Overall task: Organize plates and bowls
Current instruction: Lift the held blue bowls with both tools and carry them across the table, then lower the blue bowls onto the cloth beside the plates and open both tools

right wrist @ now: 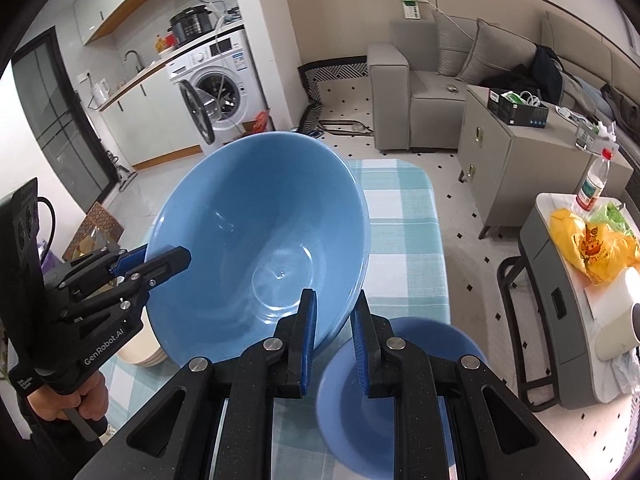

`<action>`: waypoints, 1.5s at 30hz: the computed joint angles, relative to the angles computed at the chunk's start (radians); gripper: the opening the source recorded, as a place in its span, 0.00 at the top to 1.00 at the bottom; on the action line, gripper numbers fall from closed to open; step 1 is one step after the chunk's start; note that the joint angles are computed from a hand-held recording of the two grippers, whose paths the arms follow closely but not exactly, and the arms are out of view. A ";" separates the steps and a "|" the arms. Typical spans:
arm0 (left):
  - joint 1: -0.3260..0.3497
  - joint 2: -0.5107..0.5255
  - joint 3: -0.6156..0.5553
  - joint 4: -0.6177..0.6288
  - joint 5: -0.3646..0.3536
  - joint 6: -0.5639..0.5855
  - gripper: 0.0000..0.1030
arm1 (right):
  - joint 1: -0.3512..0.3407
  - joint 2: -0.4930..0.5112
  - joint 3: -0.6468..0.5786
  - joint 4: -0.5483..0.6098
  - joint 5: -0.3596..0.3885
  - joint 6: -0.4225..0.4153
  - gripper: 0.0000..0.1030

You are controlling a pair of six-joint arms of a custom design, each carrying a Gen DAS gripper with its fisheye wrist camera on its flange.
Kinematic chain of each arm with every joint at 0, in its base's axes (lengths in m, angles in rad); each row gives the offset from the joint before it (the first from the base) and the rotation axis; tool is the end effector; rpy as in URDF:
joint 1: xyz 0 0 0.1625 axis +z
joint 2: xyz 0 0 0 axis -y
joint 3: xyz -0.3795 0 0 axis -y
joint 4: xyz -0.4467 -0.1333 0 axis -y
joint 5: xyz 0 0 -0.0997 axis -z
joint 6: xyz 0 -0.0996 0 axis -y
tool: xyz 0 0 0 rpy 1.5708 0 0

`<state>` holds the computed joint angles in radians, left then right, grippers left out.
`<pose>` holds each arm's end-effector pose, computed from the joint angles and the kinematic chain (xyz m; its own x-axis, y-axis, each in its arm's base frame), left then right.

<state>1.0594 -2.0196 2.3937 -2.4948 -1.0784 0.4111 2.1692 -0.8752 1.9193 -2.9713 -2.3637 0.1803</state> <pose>-0.0296 -0.4214 0.3185 -0.6485 0.4949 -0.5783 0.7379 0.5953 -0.3180 0.3814 -0.4487 0.0370 -0.8029 -0.0480 0.5942 -0.3903 0.7958 -0.4630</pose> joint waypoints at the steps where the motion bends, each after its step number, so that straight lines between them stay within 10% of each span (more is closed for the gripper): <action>1: 0.000 -0.014 0.007 0.008 0.005 0.000 0.82 | 0.005 0.003 0.000 0.002 0.004 0.003 0.83; 45: 0.165 0.010 0.070 -0.017 0.068 0.049 0.82 | -0.046 0.216 -0.108 0.132 0.051 0.033 0.83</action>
<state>1.2241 -2.0092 2.4640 -2.5116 -1.0101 0.4597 2.1233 -0.6589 1.8117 -2.8391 -2.3129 0.2128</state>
